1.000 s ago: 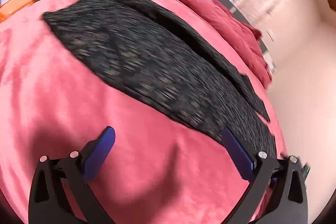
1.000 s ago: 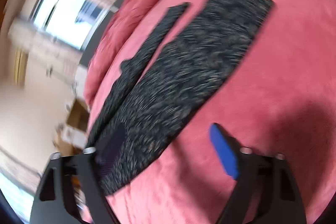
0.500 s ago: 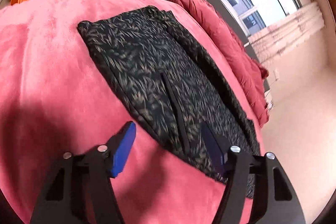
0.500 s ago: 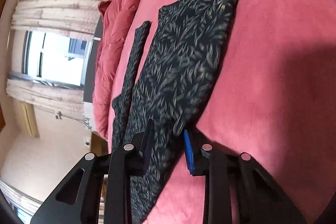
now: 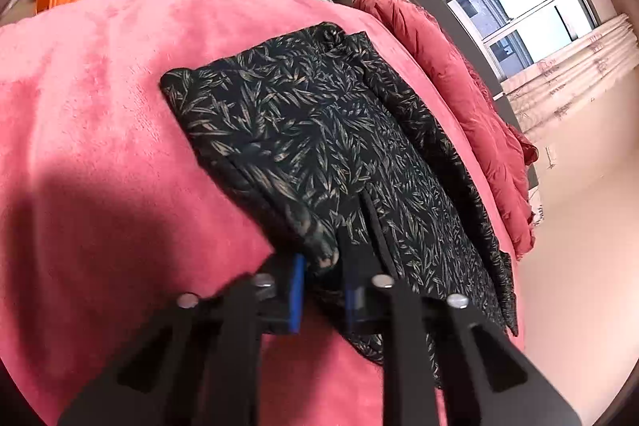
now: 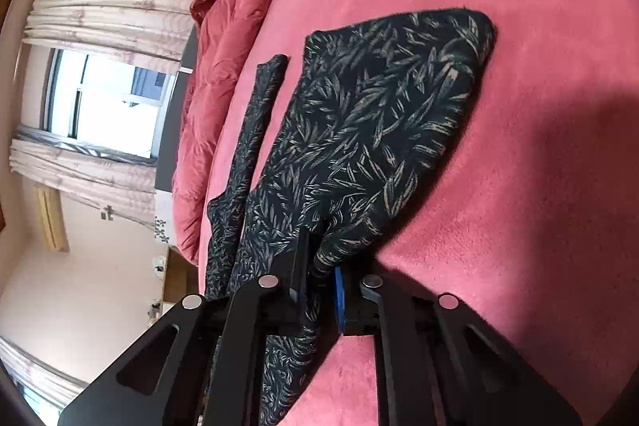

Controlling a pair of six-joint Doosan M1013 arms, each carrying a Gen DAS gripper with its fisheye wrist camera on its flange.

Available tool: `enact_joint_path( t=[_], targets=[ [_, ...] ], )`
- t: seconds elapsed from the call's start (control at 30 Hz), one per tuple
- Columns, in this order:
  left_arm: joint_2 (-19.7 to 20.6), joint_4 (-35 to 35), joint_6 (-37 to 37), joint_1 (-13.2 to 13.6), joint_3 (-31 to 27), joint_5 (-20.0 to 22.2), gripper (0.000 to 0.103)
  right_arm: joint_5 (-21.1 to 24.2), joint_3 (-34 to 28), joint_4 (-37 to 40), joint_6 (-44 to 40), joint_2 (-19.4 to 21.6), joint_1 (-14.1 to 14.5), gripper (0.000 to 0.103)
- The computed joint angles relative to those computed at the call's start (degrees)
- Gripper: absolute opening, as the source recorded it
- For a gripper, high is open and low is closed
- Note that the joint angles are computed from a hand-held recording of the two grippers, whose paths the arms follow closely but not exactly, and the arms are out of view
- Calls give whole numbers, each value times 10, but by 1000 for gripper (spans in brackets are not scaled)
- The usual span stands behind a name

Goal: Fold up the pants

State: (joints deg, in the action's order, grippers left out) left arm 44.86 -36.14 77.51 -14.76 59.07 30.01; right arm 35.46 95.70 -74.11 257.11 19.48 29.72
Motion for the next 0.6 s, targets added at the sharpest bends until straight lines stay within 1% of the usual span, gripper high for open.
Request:
enact_joint_path(
  t=[0.07,0.17,0.2,0.23,0.3,0.43,0.5,0.6],
  targets=[
    [-3,8,4,0,2,-1,8,12,-4,10,-19,-1,4,6],
    [-22,43,4,-5,26,-21,7,55,-15,36,-67,-3,14,4],
    [-28,48,9,-5,33,-26,7,62,-15,32,-66,-5,17,4],
    [-36,39,24,-5,45,-33,7,66,-14,25,-61,-7,18,4],
    [-44,15,44,-1,56,-32,7,80,-12,23,-60,-11,27,4],
    [-67,-32,94,5,95,-35,7,117,-22,46,-101,-13,40,4],
    [-77,-41,108,8,111,-36,7,139,-25,58,-120,-16,47,4],
    [-85,-69,125,12,125,-30,7,138,-23,78,-145,-23,48,4]
  ],
)
